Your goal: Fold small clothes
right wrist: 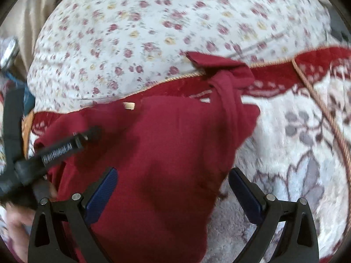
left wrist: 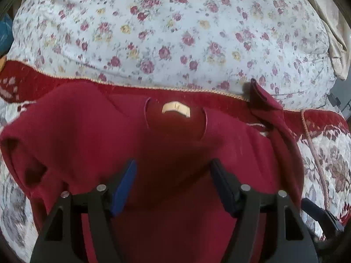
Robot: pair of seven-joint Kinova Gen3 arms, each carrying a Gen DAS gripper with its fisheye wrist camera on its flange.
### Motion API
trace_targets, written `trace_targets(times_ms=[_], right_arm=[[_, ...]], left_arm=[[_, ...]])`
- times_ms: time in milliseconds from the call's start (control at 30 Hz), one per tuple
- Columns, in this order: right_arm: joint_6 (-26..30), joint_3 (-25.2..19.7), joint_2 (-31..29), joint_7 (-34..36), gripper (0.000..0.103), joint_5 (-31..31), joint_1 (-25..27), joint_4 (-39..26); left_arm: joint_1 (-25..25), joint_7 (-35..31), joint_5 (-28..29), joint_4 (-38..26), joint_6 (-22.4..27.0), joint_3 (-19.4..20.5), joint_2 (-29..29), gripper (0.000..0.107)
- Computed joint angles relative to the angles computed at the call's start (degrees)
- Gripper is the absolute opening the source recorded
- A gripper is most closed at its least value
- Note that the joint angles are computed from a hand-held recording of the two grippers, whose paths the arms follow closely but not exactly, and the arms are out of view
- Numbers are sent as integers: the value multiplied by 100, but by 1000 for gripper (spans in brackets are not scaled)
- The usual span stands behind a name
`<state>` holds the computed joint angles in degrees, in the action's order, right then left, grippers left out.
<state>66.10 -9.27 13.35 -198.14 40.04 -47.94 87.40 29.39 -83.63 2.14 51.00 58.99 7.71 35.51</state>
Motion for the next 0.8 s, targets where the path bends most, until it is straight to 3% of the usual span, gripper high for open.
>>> trace_targets(times_ms=[67,133,167,200,233,333,400,467,500,533,633,733,800], right_arm=[[-72,-18,-19,13,103,-25,12,41],[-131,-28,-5,192,103,-57,53,-11],[-156,-24,1,227,103,-29,45,-17],[-173,-13,5,267,103,6,41,-32],[-187,2,21,329,103,35,51,-65],[-493,358,88,728,103,-175,16,-175],[-615,346,206,1127,102,-292,221,-343],[-532,-33,501,1593,96,-376,715,-708],[-493,-249,624,1826,87,-451,980,-852],[-547,-361,792,2059,69,-563,1179,-986],[-397,-143,1161,2688,28,-836,1141,-1359],[-372,503,1170,3000,7,-952,637,-1449],[-367,725,997,3025,7,-772,385,-1371]], left_arm=[[-160,-133,97,-4,203,93,-44,72],[-419,-450,215,353,129,169,-372,74],[-496,-552,170,619,-28,159,-583,80],[-531,-582,32,884,-205,99,-803,90],[-488,-520,-200,1150,-341,-66,-1038,94],[-228,-258,-829,1833,-876,-615,-1387,96],[-273,43,-1228,1859,-809,-656,-1271,96],[-414,230,-1407,1741,-595,-589,-1056,96],[-415,302,-1494,1666,-459,-634,-942,96],[-467,341,-1487,1610,-349,-665,-836,96],[-1001,202,-981,1674,-359,-388,-854,97],[-1155,108,-749,1742,-404,-340,-873,97],[-1141,82,-771,1759,-419,-356,-890,97]])
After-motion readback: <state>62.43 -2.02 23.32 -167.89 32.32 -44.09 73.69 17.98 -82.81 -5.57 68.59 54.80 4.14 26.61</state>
